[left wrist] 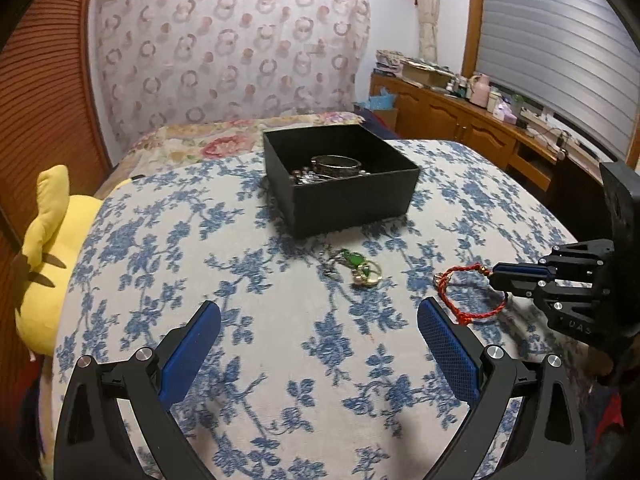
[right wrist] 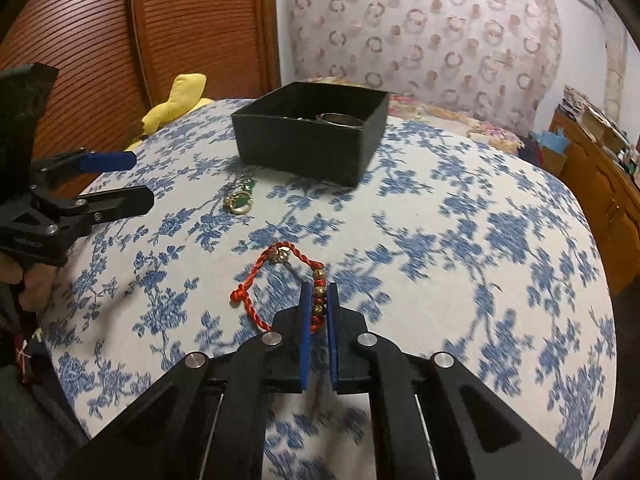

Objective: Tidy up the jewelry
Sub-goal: 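Grasp the red string bracelet with beads using the right tool, then grasp the green jade pendant with the left tool while the right tool holds the red bracelet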

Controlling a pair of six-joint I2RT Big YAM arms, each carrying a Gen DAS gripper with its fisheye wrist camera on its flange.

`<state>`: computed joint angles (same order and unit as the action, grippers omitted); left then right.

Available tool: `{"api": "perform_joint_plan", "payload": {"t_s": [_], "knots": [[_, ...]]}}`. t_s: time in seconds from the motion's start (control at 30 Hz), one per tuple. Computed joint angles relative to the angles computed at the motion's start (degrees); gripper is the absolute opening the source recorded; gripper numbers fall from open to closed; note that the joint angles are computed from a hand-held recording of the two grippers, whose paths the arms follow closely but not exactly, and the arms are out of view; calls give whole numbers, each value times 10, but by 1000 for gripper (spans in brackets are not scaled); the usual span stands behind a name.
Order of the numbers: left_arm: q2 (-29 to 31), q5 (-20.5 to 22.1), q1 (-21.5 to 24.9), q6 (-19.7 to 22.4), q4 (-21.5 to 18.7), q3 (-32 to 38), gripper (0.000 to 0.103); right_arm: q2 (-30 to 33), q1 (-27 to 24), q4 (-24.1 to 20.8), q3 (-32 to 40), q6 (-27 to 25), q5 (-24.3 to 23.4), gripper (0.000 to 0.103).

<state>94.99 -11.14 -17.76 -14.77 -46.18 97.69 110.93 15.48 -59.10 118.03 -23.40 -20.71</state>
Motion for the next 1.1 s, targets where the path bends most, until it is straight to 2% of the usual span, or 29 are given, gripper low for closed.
{"api": "perform_joint_plan", "payload": {"t_s": [0.1, 0.27, 0.43, 0.53, 0.63, 0.8, 0.93, 1.1], "knots": [[7, 18, 1, 4, -2, 8, 91, -5, -5, 6, -7, 0, -4, 8], [33, 55, 12, 3, -31, 35, 63, 4, -12, 8, 5, 2, -14, 8], [56, 75, 22, 6, -60, 66, 47, 24, -18, -6, 39, 5, -27, 8], [66, 84, 26, 10, -66, 80, 44, 43, -21, -25, 71, 3, -30, 8], [80, 93, 29, 17, -77, 100, 36, 66, -21, -44, 108, 0, -28, 8], [98, 106, 31, 24, -87, 125, 31, 101, -20, -72, 168, 0, -30, 8], [102, 111, 32, 25, -89, 130, 29, 119, -19, -88, 194, -2, -30, 8], [103, 122, 33, 24, -89, 131, 22, 124, -19, -92, 200, 0, -33, 8]]}}
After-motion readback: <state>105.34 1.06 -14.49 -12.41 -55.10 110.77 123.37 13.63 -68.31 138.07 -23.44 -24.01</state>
